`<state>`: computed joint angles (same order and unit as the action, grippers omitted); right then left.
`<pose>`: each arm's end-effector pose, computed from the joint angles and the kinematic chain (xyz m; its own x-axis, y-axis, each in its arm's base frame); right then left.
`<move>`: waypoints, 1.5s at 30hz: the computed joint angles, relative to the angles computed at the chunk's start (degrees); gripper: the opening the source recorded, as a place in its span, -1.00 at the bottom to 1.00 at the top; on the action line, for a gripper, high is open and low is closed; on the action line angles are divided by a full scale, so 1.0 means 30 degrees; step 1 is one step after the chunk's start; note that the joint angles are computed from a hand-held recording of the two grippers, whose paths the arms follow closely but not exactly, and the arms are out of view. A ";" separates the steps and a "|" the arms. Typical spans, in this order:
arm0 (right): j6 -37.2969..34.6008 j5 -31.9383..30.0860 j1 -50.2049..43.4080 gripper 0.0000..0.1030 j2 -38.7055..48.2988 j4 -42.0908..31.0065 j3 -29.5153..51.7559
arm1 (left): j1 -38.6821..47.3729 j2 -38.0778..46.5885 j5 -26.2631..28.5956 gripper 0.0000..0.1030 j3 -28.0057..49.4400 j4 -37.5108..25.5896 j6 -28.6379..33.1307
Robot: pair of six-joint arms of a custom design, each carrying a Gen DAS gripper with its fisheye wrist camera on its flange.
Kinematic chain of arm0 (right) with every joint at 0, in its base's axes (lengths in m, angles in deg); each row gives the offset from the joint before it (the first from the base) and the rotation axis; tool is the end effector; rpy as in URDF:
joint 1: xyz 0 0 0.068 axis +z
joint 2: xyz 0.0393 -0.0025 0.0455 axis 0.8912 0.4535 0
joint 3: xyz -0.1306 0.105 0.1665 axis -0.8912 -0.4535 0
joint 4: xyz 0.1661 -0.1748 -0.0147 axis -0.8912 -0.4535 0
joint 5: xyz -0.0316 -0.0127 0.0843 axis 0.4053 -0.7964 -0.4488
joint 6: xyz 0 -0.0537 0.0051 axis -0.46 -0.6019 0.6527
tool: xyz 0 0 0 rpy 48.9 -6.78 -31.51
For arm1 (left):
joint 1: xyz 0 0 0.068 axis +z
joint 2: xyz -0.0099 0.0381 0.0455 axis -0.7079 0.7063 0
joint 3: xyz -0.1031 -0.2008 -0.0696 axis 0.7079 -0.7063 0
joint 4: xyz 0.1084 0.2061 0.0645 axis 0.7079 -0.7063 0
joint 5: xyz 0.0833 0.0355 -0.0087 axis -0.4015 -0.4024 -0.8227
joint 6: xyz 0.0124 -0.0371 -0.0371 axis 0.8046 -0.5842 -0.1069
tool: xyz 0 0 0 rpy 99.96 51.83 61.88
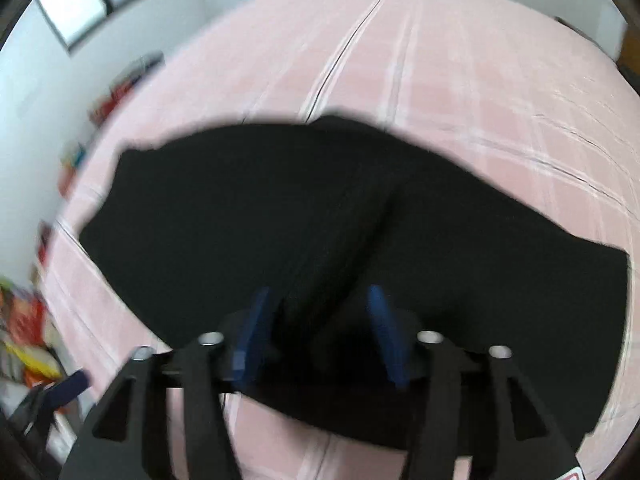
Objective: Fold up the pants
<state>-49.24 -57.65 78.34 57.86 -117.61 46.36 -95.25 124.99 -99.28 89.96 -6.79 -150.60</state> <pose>0.3331 0.1004 0.1721 -0.8531 -0.3026 -0.4251 -0.4148 0.8875 0.2007 0.2211 -0.2461 0.1502 -0.7788 -0.5038 -0.3738 -0.4791 0.8623 -0.1639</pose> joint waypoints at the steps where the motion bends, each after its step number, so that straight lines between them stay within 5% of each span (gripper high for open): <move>1: -0.0401 -0.0420 -0.1319 0.48 -0.0996 0.0018 -0.0755 | 0.0563 -0.1177 0.0364 0.83 -0.1875 0.1769 0.0090; 5: -0.3017 -0.1625 -0.7470 0.56 -0.1098 -0.0993 -0.0699 | 0.3966 -0.5361 0.1556 0.83 -0.8428 0.7546 0.0090; 8: -0.2461 -0.2145 -1.0932 0.59 0.1355 -0.2141 0.0877 | 0.7787 -0.6500 0.2962 0.83 -1.1198 1.0275 0.1056; 13: -0.1803 -0.4101 -1.2379 0.64 0.4232 -0.2444 0.1627 | 1.1592 -0.3780 0.4517 0.91 -1.1499 1.3513 0.2877; 15: -0.1377 -0.3979 -1.1783 0.71 0.3306 -0.0658 0.0046 | 1.1450 -0.3334 0.3429 0.91 -1.1188 1.3717 0.2453; 22: -0.2687 -0.4778 -1.0794 0.71 0.4004 -0.2115 0.1624 | 1.1002 -0.2309 0.0579 0.90 -1.0932 1.4858 -0.0181; 23: -0.2630 -0.4986 -1.0810 0.39 0.4012 -0.1993 0.1615 | 1.1060 -0.1900 0.0528 0.90 -1.0089 1.3820 -0.0081; 24: -0.2437 -0.5323 -1.0933 -0.32 0.4308 -0.2619 0.2129 | 1.1187 -0.1413 0.0665 0.89 -0.9209 1.3020 0.0386; 25: -0.2101 -0.6229 -1.1237 -0.33 0.4910 -0.3563 0.2929 | 1.1232 -0.1152 0.0797 0.84 -0.8731 1.2877 0.0881; 27: -0.1085 -0.6323 -1.0974 -0.40 0.4655 -0.3702 0.3102 | 1.1341 -0.0583 0.1187 -0.52 -0.7573 1.1999 0.1619; 28: -0.1101 -0.6277 -1.1002 -0.41 0.4351 -0.4299 0.3393 | 1.1708 -0.0812 0.2337 -0.60 -0.8019 1.2886 0.1875; 33: -0.3351 -0.5667 -1.2378 -0.61 0.4942 -0.7809 0.6640 | 1.1824 -0.3290 0.3626 -0.67 -0.9642 1.3284 0.0610; 40: -0.7124 -0.4504 -1.5493 -0.66 0.6508 -1.0624 0.9164 | 0.8427 -0.6024 0.3537 -0.67 -1.1626 1.2990 -0.1730; 42: -0.7881 -0.4118 -1.5438 -0.41 0.7429 -1.0680 0.9622 | 0.8152 -0.5263 0.3052 -0.65 -1.1012 1.2481 -0.1286; 45: -0.6620 -0.0640 -1.4481 0.02 0.5853 -0.7316 0.7218 | 0.9096 -0.4725 0.3918 -0.62 -1.1491 1.3399 -0.0990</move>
<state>-69.11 -59.57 34.89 75.42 -139.56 68.01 -67.96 110.81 -87.53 55.49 33.41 -153.57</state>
